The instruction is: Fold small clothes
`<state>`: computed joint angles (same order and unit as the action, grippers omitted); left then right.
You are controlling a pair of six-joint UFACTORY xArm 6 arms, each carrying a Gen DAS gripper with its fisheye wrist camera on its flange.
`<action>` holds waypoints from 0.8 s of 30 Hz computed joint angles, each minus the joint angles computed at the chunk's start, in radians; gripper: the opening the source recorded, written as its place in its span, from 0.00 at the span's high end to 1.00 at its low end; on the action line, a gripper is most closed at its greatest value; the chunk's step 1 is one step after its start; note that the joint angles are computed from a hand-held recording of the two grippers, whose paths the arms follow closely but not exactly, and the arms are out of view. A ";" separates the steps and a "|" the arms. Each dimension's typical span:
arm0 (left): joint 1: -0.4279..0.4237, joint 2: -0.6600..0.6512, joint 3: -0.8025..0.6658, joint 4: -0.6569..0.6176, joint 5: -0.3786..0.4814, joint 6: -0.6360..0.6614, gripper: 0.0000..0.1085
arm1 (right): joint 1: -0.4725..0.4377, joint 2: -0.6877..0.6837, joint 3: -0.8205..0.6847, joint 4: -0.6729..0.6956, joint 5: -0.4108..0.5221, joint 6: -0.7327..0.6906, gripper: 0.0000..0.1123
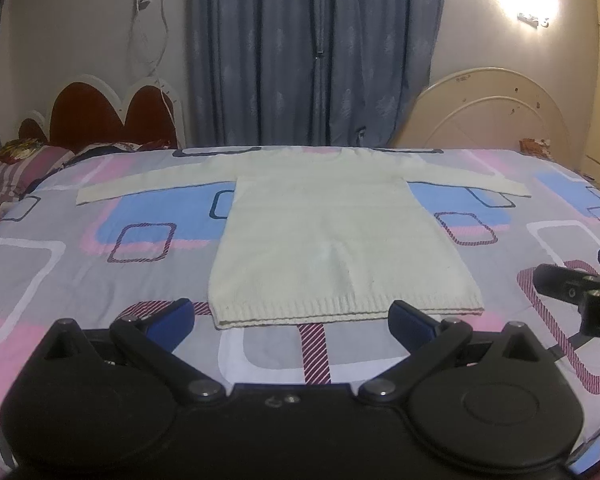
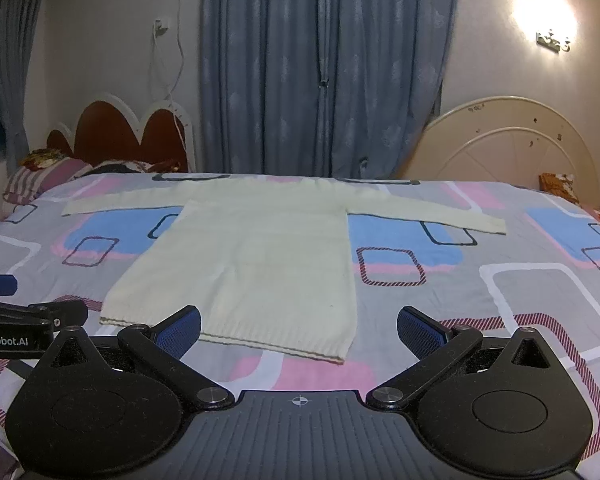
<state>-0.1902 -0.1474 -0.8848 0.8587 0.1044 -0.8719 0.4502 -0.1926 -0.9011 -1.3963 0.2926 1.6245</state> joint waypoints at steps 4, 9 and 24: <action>-0.001 0.000 0.003 -0.014 -0.003 0.012 0.05 | -0.003 0.001 -0.001 0.003 -0.004 -0.004 0.08; -0.003 0.006 -0.002 -0.015 -0.002 0.016 0.05 | -0.008 -0.003 0.004 -0.002 -0.008 -0.003 0.08; -0.008 0.008 -0.006 -0.009 0.015 0.004 0.05 | -0.013 0.005 0.002 -0.018 -0.014 0.017 0.08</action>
